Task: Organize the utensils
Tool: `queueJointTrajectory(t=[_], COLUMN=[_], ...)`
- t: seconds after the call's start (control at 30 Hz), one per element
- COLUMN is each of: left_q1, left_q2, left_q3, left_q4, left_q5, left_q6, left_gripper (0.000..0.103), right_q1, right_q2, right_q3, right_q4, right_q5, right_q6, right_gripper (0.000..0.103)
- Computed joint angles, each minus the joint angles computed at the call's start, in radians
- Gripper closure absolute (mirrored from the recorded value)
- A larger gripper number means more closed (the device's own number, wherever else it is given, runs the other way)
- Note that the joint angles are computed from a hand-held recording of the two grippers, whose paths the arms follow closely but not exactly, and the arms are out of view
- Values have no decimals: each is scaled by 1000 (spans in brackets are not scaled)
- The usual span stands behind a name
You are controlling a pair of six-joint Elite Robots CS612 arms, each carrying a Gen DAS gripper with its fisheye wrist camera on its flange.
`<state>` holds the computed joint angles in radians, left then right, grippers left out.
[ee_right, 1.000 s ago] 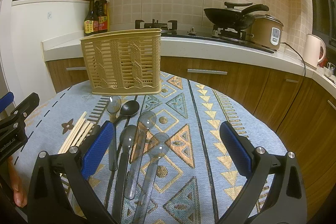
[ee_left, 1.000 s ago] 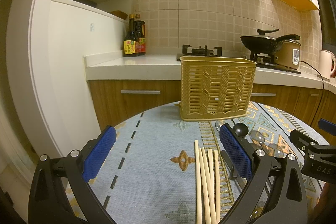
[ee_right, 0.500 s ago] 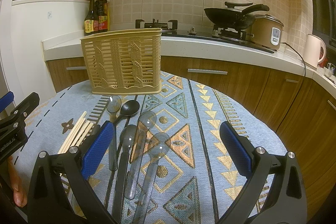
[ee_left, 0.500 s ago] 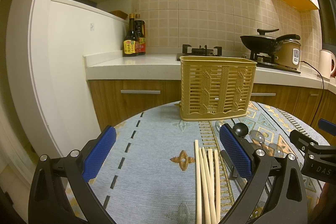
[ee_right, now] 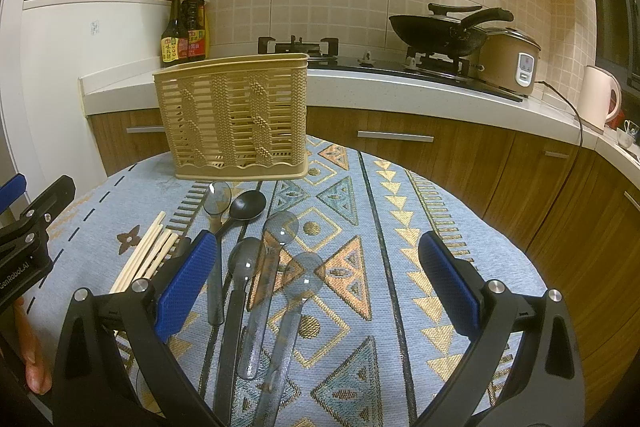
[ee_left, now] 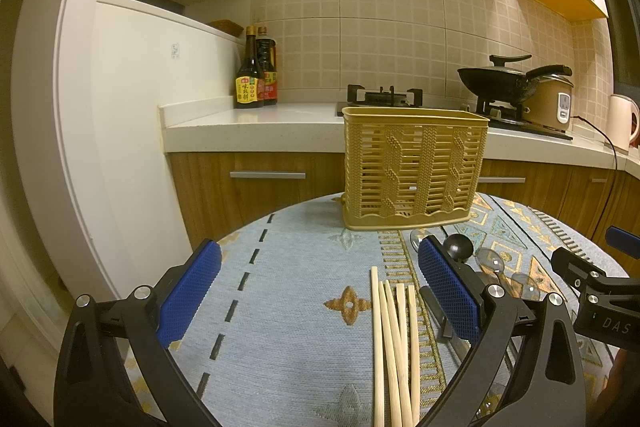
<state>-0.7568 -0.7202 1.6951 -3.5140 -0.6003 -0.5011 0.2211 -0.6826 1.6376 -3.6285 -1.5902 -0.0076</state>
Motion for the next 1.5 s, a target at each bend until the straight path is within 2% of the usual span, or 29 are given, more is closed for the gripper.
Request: queueJointTrajectory(t=[0.3, 0.4, 0.53, 0.57, 0.63, 0.7, 0.73, 0.8, 0.9, 0.97, 1.07, 1.17, 1.23, 1.27, 1.37, 1.5], left_q1=[0, 1, 14, 21, 42, 70, 85, 105, 132, 151, 167, 193, 210, 218, 225, 232], left_q2=[-1, -1, -20, -33, -59, -82, -95, -108, -106, -98, -83, -57, -37, -29, -12, 11], left_q3=[0, 1, 23, 33, 54, 69, 69, 56, 33, -1, -52, -121, -165, -184, -228, -270], left_q4=[2, 12, 50, 89, 145, 188, 235, 317, 344, 377, 440, 536, 589, 613, 691, 726], left_q5=[2, 6, -41, -66, -158, -287, -361, -455, -595, -691, -754, -838, -891, -919, -918, -933], left_q6=[-4, -28, -93, -128, -164, -168, -165, -146, -104, -68, -25, -20, -33, -39, -48, -47], left_gripper=[7, 7, 8, 8, 17, 22, 26, 36, 41, 44, 50, 58, 73, 75, 77, 80], right_q1=[3, 4, 6, 4, 7, 12, 12, 12, 19, 15, 3, -8, -15, -16, -23, -23], right_q2=[7, 7, 5, 7, 7, 0, 1, -1, -10, -18, -32, -48, -53, -50, -51, -46], right_q3=[-8, -9, -4, -7, -11, -13, -14, -18, -31, -37, -51, -77, -100, -107, -138, -169], right_q4=[1, 4, -4, -2, 13, 54, 57, 79, 141, 174, 231, 357, 435, 440, 525, 604], right_q5=[-3, -4, -36, -34, -51, -65, -60, -57, -84, -61, -8, 37, 66, 73, 110, 132], right_q6=[3, 4, 16, 19, 13, 13, 12, -3, -53, -30, -27, -41, -50, -51, -52, -68], right_gripper=[6, 6, 6, 6, 6, 6, 6, 6, 6, 7, 10, 22, 31, 33, 38, 47])
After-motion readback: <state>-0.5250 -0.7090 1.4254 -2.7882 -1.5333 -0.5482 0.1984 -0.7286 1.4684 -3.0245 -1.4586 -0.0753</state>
